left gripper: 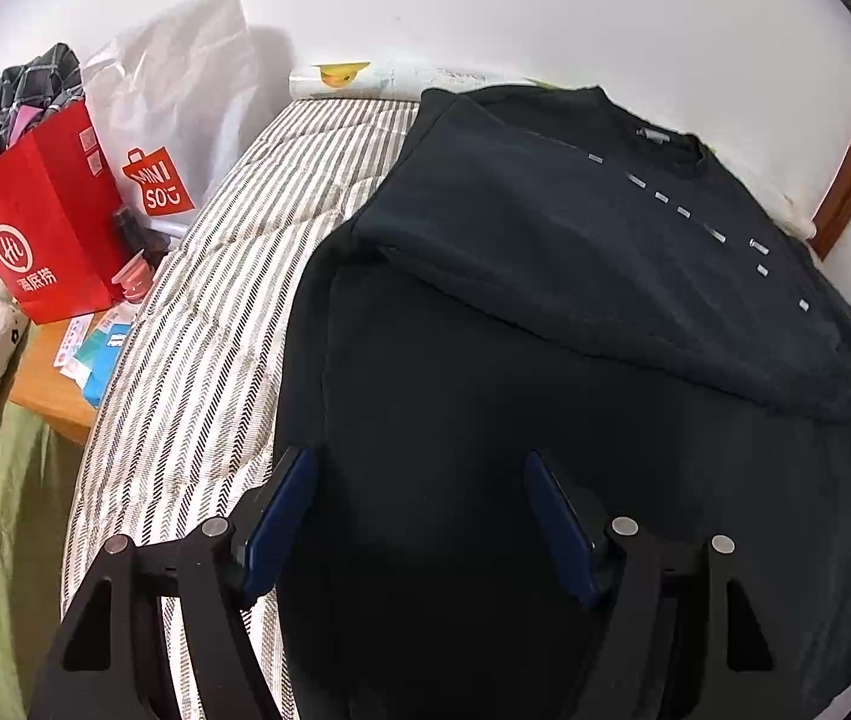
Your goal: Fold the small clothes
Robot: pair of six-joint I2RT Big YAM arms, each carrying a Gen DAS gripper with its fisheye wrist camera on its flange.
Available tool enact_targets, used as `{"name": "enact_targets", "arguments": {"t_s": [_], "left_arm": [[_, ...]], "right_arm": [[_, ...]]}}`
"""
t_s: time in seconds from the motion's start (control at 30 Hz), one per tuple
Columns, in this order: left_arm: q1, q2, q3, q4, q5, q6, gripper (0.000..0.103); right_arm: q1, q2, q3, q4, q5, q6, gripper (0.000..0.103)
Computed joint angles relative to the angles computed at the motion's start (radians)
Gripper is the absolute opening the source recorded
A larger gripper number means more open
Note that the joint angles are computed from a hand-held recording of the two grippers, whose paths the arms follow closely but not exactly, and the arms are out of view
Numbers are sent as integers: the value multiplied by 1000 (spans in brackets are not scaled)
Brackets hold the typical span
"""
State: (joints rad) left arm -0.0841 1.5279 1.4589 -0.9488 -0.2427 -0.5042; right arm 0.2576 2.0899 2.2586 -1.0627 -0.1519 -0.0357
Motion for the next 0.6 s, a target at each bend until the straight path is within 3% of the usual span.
{"name": "enact_targets", "arguments": {"t_s": [0.1, 0.17, 0.3, 0.4, 0.53, 0.6], "left_arm": [[-1, -2, 17, 3, 22, -1, 71], [-12, 10, 46, -2, 20, 8, 71], [-40, 48, 109, -20, 17, 11, 73], [-62, 83, 160, -29, 14, 13, 74], [-97, 106, 199, 3, -38, 9, 75], [-107, 117, 219, 10, -41, 4, 76]], "right_arm": [[1, 45, 41, -68, 74, -12, 22], [-16, 30, 12, -81, 65, -22, 22], [-73, -116, -202, 95, 91, -4, 29], [-123, -173, -289, 180, 206, 3, 58], [-186, -160, -300, 177, 348, -13, 60], [-209, -149, -301, 171, 356, -6, 60]]}}
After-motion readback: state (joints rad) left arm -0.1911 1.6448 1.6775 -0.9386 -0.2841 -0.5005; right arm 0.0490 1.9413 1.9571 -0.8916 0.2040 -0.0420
